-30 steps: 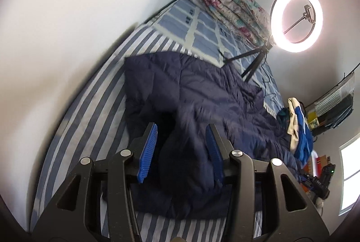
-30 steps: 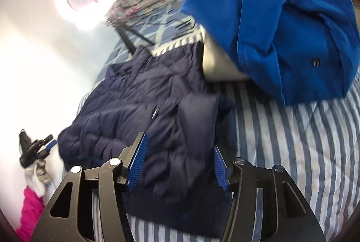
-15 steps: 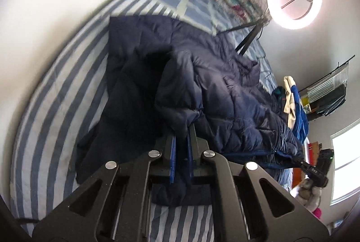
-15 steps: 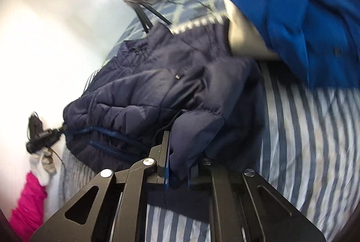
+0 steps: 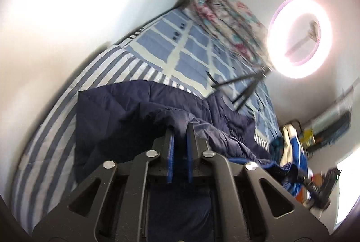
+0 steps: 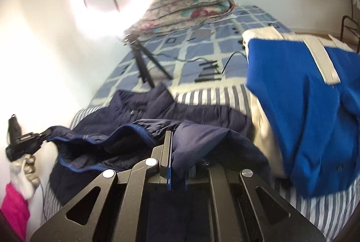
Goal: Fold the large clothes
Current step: 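Open both tools to release the folded hem on the jacket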
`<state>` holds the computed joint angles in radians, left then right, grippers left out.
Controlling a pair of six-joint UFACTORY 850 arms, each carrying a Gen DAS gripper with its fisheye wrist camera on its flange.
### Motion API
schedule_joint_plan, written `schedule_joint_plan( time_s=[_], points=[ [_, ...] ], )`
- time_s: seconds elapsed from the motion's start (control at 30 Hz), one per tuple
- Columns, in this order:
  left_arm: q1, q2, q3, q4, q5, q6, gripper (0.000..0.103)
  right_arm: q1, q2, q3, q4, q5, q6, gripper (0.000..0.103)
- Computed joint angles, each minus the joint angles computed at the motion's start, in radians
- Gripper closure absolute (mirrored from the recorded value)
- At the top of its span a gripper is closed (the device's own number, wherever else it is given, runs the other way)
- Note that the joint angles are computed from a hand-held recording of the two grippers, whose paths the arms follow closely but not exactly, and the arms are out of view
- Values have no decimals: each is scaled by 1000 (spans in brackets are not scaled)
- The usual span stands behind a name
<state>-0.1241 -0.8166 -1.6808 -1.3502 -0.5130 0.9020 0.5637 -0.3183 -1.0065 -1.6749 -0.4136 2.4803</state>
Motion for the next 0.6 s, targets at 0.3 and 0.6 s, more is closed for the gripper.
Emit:
schedule_joint_plan(
  time_s=[0.3,0.6],
  points=[
    [-14,11,2,62,116,45,46,-10,-56,-89,233,-27,-295,50],
    [5,25,105,457,192,-109,46,86,69,108,268,-96,-246,50]
  ],
)
